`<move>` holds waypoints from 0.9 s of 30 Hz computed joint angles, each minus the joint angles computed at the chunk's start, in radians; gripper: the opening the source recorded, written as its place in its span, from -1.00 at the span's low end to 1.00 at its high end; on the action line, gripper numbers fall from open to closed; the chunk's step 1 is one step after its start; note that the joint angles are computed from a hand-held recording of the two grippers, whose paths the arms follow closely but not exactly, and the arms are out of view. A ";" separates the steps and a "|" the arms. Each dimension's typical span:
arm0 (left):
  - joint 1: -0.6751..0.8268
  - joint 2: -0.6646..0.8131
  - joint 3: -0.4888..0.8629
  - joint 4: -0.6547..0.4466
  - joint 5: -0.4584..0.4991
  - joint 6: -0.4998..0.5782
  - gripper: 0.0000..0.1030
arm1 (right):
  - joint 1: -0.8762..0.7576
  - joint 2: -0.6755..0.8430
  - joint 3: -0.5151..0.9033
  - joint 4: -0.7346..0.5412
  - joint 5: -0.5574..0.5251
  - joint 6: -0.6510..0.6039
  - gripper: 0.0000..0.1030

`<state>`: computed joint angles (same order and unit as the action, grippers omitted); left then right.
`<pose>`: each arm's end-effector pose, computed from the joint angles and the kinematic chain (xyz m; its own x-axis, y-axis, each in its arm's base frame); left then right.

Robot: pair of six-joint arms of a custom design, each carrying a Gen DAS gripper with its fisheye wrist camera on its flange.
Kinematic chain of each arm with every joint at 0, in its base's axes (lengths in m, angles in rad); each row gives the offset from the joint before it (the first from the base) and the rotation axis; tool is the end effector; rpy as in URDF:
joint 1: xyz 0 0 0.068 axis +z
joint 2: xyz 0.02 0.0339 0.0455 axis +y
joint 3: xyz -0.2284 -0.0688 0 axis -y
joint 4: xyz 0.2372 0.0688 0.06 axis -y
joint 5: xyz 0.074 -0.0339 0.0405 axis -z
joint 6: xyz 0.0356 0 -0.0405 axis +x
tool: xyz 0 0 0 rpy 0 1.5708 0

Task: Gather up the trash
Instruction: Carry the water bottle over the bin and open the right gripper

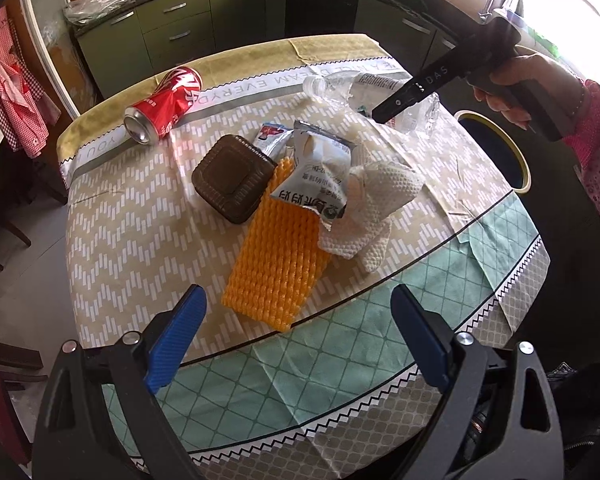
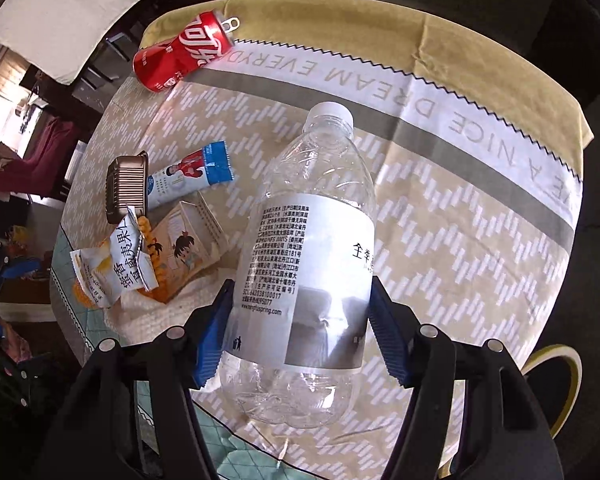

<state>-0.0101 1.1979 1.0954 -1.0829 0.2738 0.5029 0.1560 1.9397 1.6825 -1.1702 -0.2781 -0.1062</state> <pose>0.2195 -0.0118 0.2613 -0.7582 0.4717 -0.4501 0.5442 0.8381 -0.0384 0.3566 0.0660 0.2171 -0.9523 -0.2530 -0.1709 -0.2907 0.9222 0.2550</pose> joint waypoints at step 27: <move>-0.486 0.043 0.084 0.028 -0.165 -0.211 0.72 | -1.089 -0.347 -0.482 -0.009 -0.065 -0.533 0.25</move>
